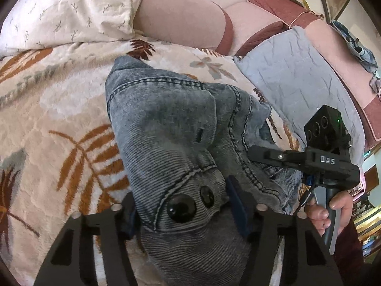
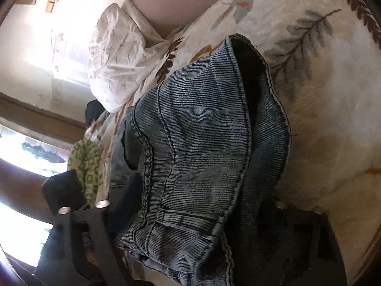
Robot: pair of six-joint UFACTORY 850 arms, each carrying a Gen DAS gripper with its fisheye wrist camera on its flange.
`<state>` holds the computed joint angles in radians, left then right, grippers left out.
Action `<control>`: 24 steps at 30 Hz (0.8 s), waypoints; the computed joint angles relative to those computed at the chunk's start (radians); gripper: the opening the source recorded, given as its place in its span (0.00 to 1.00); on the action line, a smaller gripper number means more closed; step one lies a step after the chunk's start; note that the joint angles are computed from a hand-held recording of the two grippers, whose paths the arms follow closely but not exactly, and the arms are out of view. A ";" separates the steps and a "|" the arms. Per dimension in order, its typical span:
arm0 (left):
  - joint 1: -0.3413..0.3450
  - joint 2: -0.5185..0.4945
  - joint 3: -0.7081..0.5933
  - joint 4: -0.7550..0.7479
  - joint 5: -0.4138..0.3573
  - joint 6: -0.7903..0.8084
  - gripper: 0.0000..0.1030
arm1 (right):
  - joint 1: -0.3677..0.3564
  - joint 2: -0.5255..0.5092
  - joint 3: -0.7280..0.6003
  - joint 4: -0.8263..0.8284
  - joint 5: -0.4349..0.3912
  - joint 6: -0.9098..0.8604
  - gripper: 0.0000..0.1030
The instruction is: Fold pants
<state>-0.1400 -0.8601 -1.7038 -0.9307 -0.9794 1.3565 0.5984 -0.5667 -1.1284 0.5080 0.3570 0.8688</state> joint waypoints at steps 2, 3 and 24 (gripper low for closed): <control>0.005 0.000 -0.003 -0.005 -0.005 0.003 0.54 | 0.005 -0.003 -0.010 0.067 -0.004 -0.071 0.41; 0.006 0.000 -0.004 -0.007 -0.004 0.003 0.53 | 0.007 -0.004 -0.013 0.077 0.002 -0.079 0.41; 0.098 0.067 0.002 -0.178 0.268 0.112 0.51 | 0.036 -0.178 -0.386 0.276 0.021 -0.581 0.32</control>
